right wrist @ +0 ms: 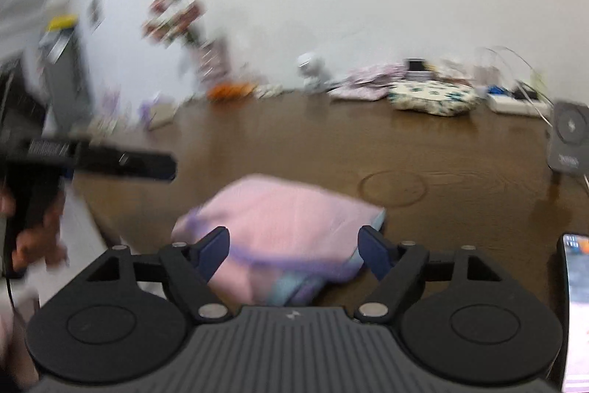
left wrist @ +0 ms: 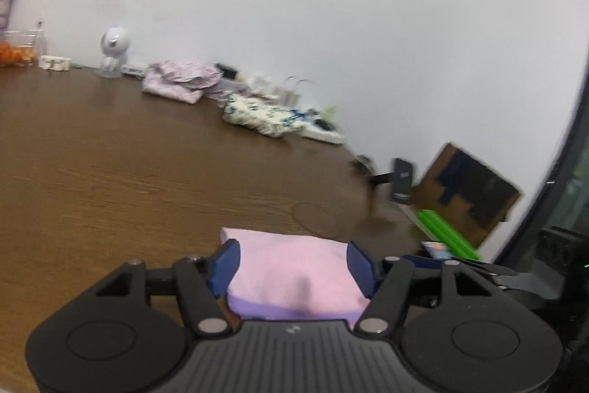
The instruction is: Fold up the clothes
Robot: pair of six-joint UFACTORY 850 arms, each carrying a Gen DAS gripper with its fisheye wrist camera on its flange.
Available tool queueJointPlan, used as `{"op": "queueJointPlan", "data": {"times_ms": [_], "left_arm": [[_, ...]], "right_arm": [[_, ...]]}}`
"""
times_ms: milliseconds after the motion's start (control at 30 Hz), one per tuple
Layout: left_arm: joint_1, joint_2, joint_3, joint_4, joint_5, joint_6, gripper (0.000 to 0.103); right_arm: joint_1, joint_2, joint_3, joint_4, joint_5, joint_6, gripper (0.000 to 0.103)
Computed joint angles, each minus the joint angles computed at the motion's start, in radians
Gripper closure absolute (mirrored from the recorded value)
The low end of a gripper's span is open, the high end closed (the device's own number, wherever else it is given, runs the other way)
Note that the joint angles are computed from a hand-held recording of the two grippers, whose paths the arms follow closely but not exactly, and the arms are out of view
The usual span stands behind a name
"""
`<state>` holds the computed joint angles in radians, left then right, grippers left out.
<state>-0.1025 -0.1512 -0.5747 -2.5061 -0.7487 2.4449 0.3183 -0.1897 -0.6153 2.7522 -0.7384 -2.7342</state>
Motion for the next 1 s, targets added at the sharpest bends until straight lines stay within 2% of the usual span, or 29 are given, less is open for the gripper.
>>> {"op": "queueJointPlan", "data": {"times_ms": [133,267,367,500,567,700,733,767,833,867,967,1000], "left_arm": [[-0.045,-0.068,-0.093,0.053,0.199,-0.105,0.044],[-0.053,-0.069,-0.076,0.0,0.19,-0.027,0.043],[-0.08,-0.057,-0.071,-0.077,0.235,0.064,0.041],[-0.091,-0.052,-0.08,-0.01,0.269,-0.005,0.031],[-0.093,-0.055,-0.09,0.057,0.275,-0.055,0.031],[-0.116,-0.053,-0.095,0.013,0.315,0.025,0.034],[-0.115,-0.052,-0.097,0.025,0.321,0.02,0.04],[-0.114,-0.051,-0.098,0.046,0.326,0.005,0.052],[-0.093,-0.058,-0.102,0.161,0.29,-0.123,0.071],[-0.085,-0.064,-0.101,0.183,0.265,-0.158,0.074],[-0.087,-0.06,-0.086,0.135,0.24,-0.095,0.082],[-0.089,-0.056,-0.081,0.122,0.232,-0.087,0.084]], "right_arm": [[0.024,-0.055,-0.05,0.127,0.055,-0.042,0.025],[0.043,-0.073,-0.055,0.186,0.101,-0.12,0.024],[0.055,-0.084,-0.057,0.221,0.091,-0.161,0.021],[0.066,-0.086,-0.056,0.231,0.091,-0.186,0.021],[0.073,-0.087,-0.054,0.239,0.085,-0.206,0.024],[0.091,-0.092,-0.043,0.265,0.048,-0.273,0.035],[0.098,-0.094,-0.039,0.278,0.037,-0.3,0.036],[0.099,-0.096,-0.036,0.275,0.024,-0.309,0.039],[0.09,-0.093,-0.032,0.223,0.022,-0.275,0.047],[0.082,-0.092,-0.034,0.174,0.022,-0.245,0.062],[0.067,-0.087,-0.039,0.059,0.03,-0.145,0.082],[0.062,-0.086,-0.039,0.037,0.026,-0.114,0.084]]}}
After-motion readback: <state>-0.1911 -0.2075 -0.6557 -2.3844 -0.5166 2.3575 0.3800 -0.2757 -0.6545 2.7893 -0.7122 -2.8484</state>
